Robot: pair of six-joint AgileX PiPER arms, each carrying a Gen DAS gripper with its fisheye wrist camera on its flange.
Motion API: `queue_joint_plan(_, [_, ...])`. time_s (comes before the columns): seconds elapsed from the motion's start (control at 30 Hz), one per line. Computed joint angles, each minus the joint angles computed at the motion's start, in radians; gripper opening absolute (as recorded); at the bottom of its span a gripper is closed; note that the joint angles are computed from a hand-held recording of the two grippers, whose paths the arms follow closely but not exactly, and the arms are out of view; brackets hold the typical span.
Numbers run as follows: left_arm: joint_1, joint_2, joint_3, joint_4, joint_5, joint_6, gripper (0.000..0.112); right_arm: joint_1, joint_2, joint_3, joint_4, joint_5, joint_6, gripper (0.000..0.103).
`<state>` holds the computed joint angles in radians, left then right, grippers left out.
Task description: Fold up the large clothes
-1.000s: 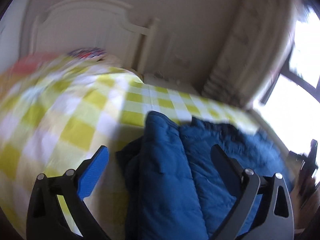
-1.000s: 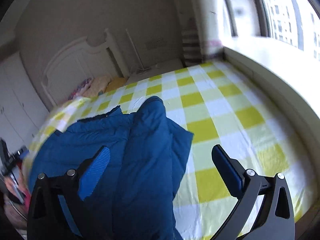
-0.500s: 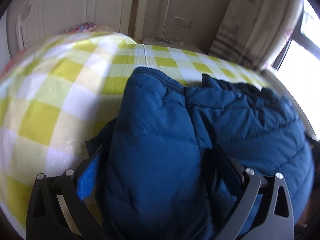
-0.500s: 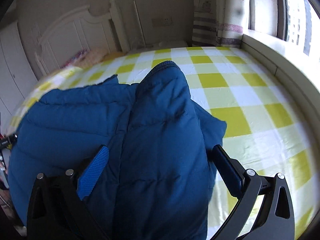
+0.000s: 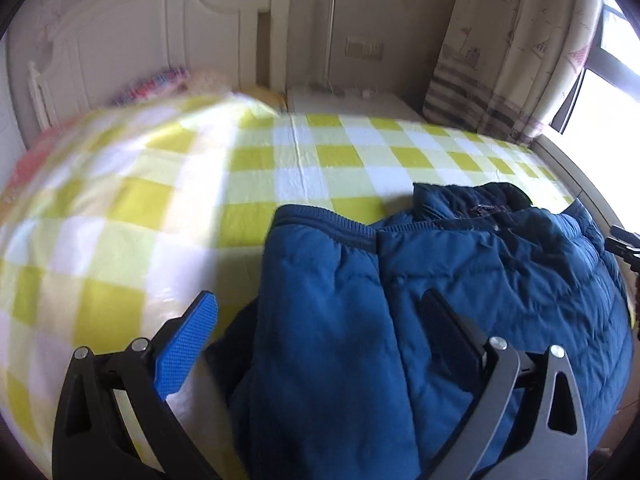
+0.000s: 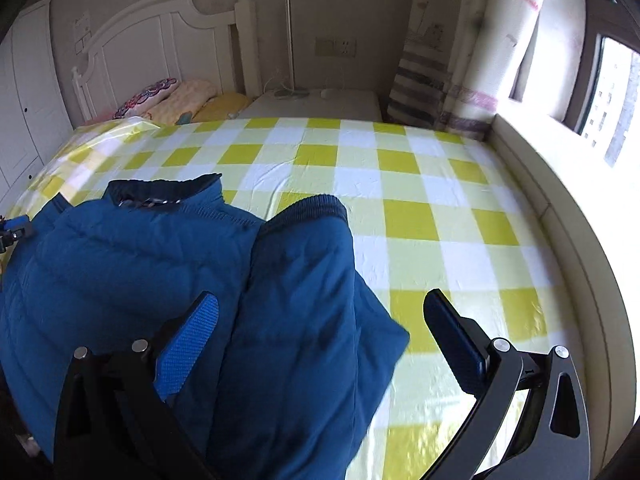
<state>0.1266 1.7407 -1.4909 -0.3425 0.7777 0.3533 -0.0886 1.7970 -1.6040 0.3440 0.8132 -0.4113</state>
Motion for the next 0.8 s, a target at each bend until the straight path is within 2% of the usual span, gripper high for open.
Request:
queue_joint_plan(0.1, [0.007, 0.130, -0.151, -0.006, 0.114, -0.041, 0.100, -0.007, 0.138, -0.154, 0.002, 0.094, 0.051, 0.098])
queue_joint_plan(0.17, [0.026, 0.189, -0.220, -0.056, 0.174, -0.022, 0.100, -0.019, 0.188, -0.191, 0.048, 0.110, 0.030, 0.086])
queue_joint_plan(0.2, [0.031, 0.199, -0.235, -0.066, 0.180, -0.020, 0.100, -0.031, 0.195, -0.186, 0.096, 0.110, -0.003, 0.079])
queue_joint_plan(0.23, [0.032, 0.202, -0.240, -0.063, 0.168, -0.023, 0.100, -0.047, 0.194, -0.171, 0.165, 0.110, -0.054, 0.067])
queue_joint_plan(0.27, [0.031, 0.201, -0.242, -0.057, 0.157, -0.024, 0.095, -0.047, 0.180, -0.149, 0.193, 0.099, -0.083, 0.062])
queue_joint_plan(0.3, [0.030, 0.199, -0.240, -0.057, 0.143, -0.012, 0.086, -0.043, 0.159, -0.118, 0.212, 0.077, -0.116, 0.051])
queue_joint_plan(0.33, [0.032, 0.205, -0.251, -0.075, 0.155, 0.024, 0.054, -0.028, 0.124, -0.071, 0.208, 0.032, -0.145, 0.042])
queue_joint_plan(0.37, [0.019, 0.195, -0.236, -0.060, 0.145, 0.047, 0.039, -0.006, 0.081, -0.018, 0.182, -0.027, -0.160, 0.032])
queue_joint_plan(0.43, [-0.005, 0.135, -0.152, -0.059, 0.068, 0.105, 0.014, 0.024, -0.001, 0.072, 0.155, -0.119, -0.185, 0.023])
queue_joint_plan(0.53, [-0.045, -0.026, 0.044, -0.021, -0.113, 0.138, 0.011, 0.037, -0.143, 0.191, 0.200, -0.189, -0.248, 0.016])
queue_joint_plan(0.6, [-0.043, -0.113, 0.101, -0.035, -0.155, 0.159, 0.011, 0.033, -0.213, 0.210, 0.216, -0.182, -0.251, 0.015])
queue_joint_plan(0.63, [-0.030, -0.139, 0.093, -0.063, -0.142, 0.177, 0.011, 0.027, -0.229, 0.195, 0.220, -0.167, -0.239, 0.015])
queue_joint_plan(0.7, [0.004, -0.159, 0.006, -0.119, -0.060, 0.189, 0.011, 0.011, -0.244, 0.139, 0.232, -0.126, -0.196, 0.015])
queue_joint_plan(0.77, [0.020, -0.135, -0.116, -0.129, 0.028, 0.152, 0.011, -0.003, -0.215, 0.027, 0.241, -0.063, -0.135, 0.015])
queue_joint_plan(0.8, [0.010, -0.096, -0.206, -0.090, 0.074, 0.095, 0.012, 0.011, -0.187, -0.035, 0.197, -0.059, -0.077, 0.015])
